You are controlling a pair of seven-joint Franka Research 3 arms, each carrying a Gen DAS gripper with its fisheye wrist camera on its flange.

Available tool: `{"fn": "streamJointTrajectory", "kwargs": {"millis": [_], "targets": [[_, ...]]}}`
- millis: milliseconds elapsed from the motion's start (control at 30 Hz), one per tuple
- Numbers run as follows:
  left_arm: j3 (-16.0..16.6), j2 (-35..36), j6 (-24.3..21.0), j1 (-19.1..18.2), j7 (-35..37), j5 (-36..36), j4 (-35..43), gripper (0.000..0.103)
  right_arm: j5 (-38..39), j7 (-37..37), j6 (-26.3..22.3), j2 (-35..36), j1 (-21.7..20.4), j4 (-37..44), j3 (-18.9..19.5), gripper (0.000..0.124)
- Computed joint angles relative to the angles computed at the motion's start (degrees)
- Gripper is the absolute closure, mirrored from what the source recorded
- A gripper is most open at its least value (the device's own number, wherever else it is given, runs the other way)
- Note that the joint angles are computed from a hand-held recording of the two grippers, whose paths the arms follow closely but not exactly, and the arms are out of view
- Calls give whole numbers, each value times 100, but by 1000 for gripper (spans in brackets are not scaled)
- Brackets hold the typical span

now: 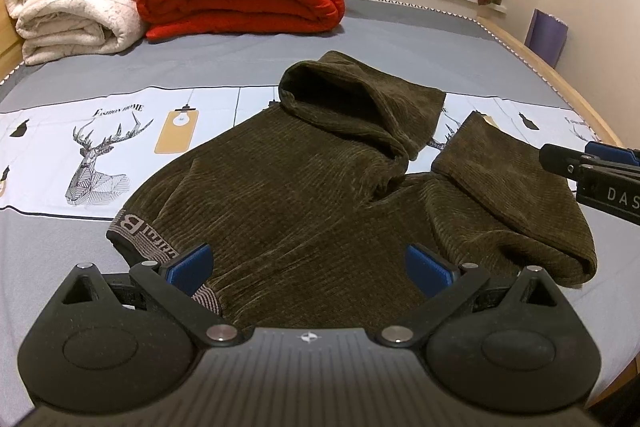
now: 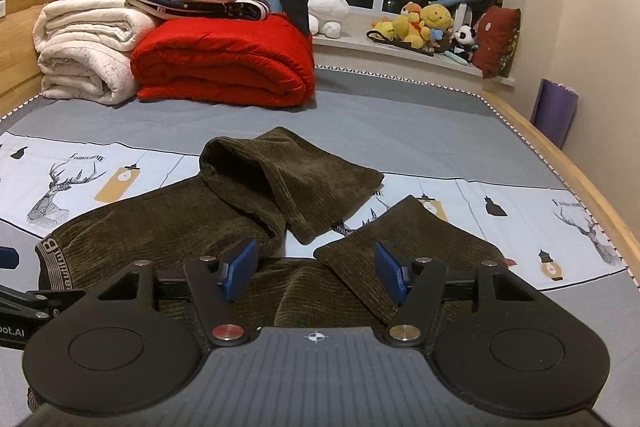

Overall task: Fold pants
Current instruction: 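Move both tools over the brown corduroy pants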

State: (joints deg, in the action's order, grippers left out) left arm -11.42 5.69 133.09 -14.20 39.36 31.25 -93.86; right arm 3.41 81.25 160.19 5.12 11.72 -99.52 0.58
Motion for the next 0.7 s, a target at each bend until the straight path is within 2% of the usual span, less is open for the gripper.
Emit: {"fn": "streamJointTrajectory", "kwargs": {"millis": [67,200,700], "targets": [[2,14,2,2,1,-21,10,0,40,31,-236,9,-3,83,3,58],[4,33,-7,-5,14,-27,32,0,78,-45,-22,35,-10,36,10,58],[10,176,-94,-51,75,-100,154,0,-110,85,-161,99,5,136,-45,58]]}}
